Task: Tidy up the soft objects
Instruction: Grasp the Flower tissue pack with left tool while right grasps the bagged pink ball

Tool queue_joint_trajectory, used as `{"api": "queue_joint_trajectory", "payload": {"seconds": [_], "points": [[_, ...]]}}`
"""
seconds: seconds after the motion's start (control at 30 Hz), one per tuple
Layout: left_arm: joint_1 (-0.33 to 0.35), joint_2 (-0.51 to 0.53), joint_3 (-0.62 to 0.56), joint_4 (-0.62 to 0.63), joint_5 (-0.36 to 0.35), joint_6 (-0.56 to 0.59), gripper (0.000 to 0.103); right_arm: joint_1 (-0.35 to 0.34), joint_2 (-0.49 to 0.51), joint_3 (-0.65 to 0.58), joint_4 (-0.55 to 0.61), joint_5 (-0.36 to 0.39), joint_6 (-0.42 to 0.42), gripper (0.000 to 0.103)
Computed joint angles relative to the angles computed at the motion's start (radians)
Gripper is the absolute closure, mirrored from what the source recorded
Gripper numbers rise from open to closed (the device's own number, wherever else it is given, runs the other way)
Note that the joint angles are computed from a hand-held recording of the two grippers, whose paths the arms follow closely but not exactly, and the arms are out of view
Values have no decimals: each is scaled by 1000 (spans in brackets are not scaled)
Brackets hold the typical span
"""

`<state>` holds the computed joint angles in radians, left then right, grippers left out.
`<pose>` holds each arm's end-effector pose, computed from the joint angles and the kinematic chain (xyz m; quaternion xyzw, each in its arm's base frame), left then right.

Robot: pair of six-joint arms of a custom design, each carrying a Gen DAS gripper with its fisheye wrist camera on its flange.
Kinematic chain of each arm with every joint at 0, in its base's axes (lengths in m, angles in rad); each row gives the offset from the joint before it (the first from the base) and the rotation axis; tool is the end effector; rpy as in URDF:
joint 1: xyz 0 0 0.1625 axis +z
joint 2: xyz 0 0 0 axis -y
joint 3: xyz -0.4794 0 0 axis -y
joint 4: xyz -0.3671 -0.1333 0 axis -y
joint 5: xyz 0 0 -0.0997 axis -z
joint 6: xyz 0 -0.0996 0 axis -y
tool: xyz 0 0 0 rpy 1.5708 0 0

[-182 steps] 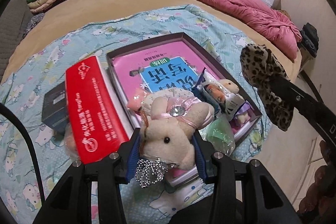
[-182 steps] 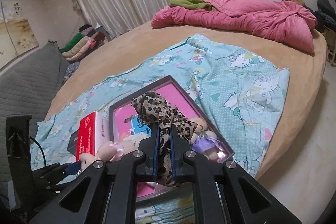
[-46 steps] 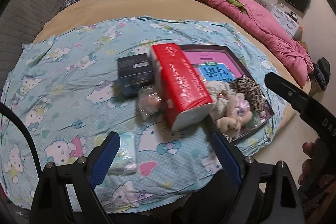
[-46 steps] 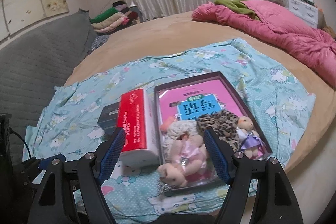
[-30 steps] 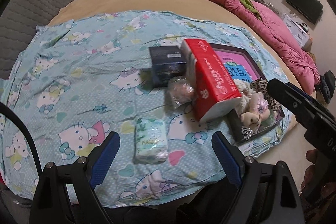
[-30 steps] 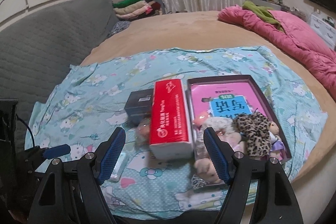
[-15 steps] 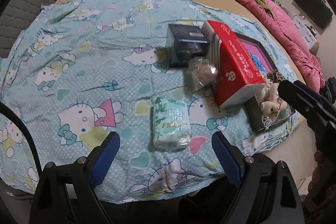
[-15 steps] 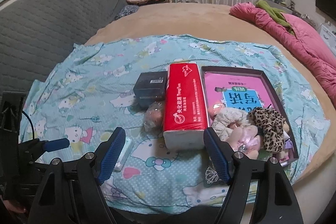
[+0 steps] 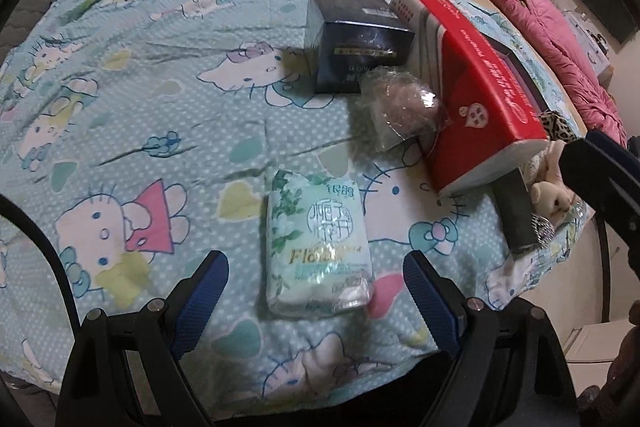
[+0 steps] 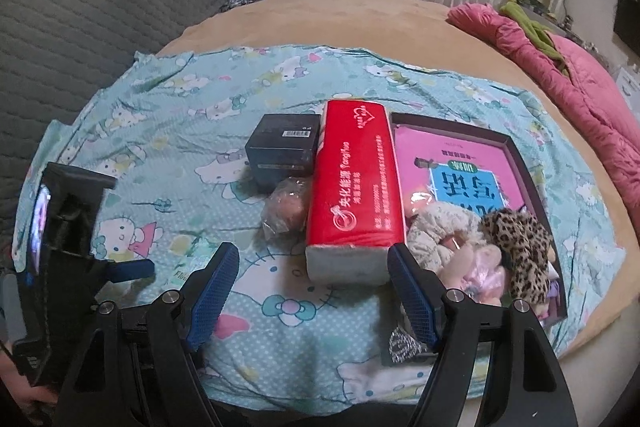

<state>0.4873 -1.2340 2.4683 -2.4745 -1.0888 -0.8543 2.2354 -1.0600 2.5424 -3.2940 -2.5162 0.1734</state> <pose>-0.2211 -0.3203 0.1526 0.1485 0.9471 -0.1036 0.2650 0.2742 -0.2647 0.1822 0.1619 -0.8707 0.2816 0.3694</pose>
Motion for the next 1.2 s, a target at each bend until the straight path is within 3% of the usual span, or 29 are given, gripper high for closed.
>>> {"api": "queue_joint_trajectory", "payload": {"seconds": [0.23, 0.4, 0.57, 0.67, 0.73, 1.03, 1.2], "points": [[44, 40, 3, -66, -7, 43, 19, -13, 50, -48, 12, -19, -142, 25], [66, 50, 9, -110, -12, 71, 27, -38, 62, -108, 79, 27, -314, 25], [93, 47, 22, -164, -25, 96, 37, -76, 93, -175, 217, 43, -523, 25], [110, 38, 36, -207, -35, 107, 49, -109, 102, -210, 336, 44, -578, 25], [124, 28, 45, -235, -47, 117, 50, -124, 113, -228, 391, 32, -615, 25], [157, -53, 89, -324, -75, 107, 55, -135, 228, -256, 323, -72, -882, 26], [156, -113, 93, -295, -57, 87, 55, -154, 274, -257, 312, -110, -976, 36]]}}
